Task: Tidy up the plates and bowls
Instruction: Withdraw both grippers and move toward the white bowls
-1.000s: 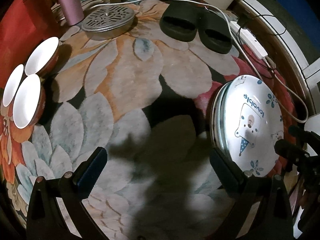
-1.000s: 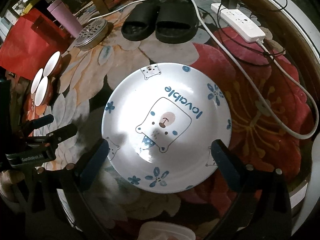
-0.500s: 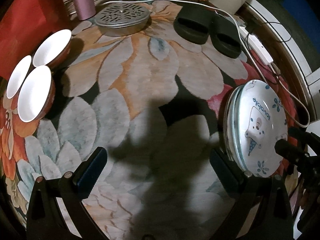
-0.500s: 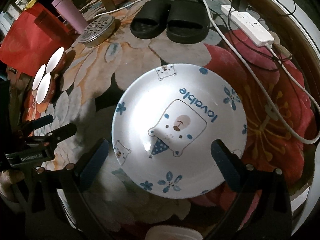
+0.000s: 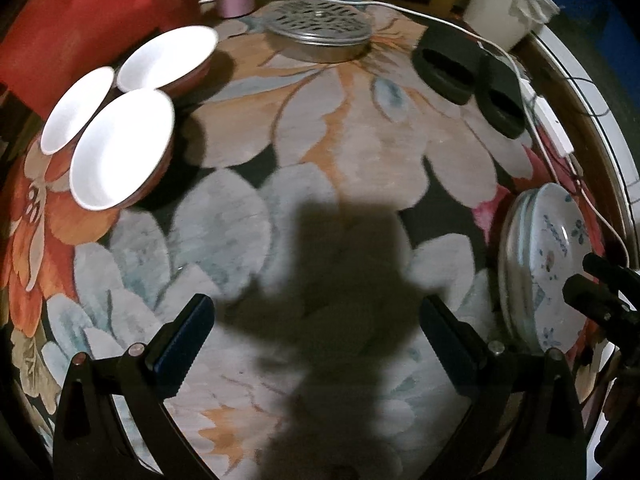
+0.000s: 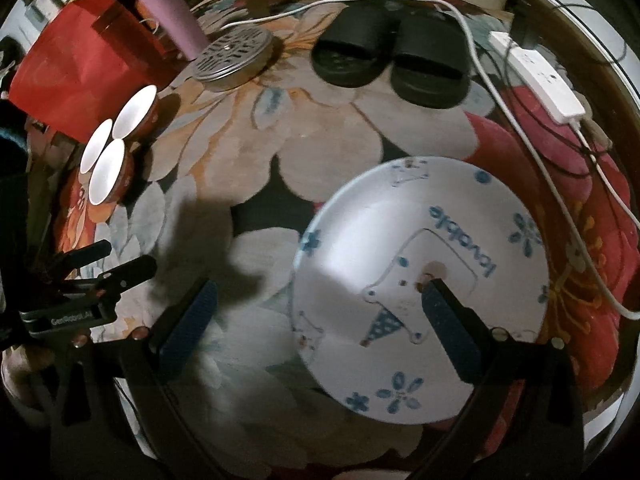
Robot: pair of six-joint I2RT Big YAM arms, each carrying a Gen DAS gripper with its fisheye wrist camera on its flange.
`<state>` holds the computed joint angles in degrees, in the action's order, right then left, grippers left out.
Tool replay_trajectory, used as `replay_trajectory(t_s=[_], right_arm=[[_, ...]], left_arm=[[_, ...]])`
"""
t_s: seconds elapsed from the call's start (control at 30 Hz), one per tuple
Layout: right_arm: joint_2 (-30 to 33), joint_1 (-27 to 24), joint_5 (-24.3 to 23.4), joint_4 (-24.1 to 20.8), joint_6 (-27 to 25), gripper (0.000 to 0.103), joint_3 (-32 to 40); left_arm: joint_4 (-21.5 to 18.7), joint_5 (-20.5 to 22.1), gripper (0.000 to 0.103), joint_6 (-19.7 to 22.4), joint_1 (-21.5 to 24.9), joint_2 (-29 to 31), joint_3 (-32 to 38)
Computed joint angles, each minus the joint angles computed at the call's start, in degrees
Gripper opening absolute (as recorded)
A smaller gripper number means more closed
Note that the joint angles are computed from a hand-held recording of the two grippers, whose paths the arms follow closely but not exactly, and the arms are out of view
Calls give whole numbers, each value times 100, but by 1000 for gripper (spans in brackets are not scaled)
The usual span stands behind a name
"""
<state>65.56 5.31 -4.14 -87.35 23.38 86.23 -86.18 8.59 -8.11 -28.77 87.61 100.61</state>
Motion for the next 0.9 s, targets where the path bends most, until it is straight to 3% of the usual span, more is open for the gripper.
replay_trajectory(t_s=[0.9], right_arm=[[838,979,-152,337,116,103,581]], left_arm=[[-57,-135,102,232,942,-263,-400]])
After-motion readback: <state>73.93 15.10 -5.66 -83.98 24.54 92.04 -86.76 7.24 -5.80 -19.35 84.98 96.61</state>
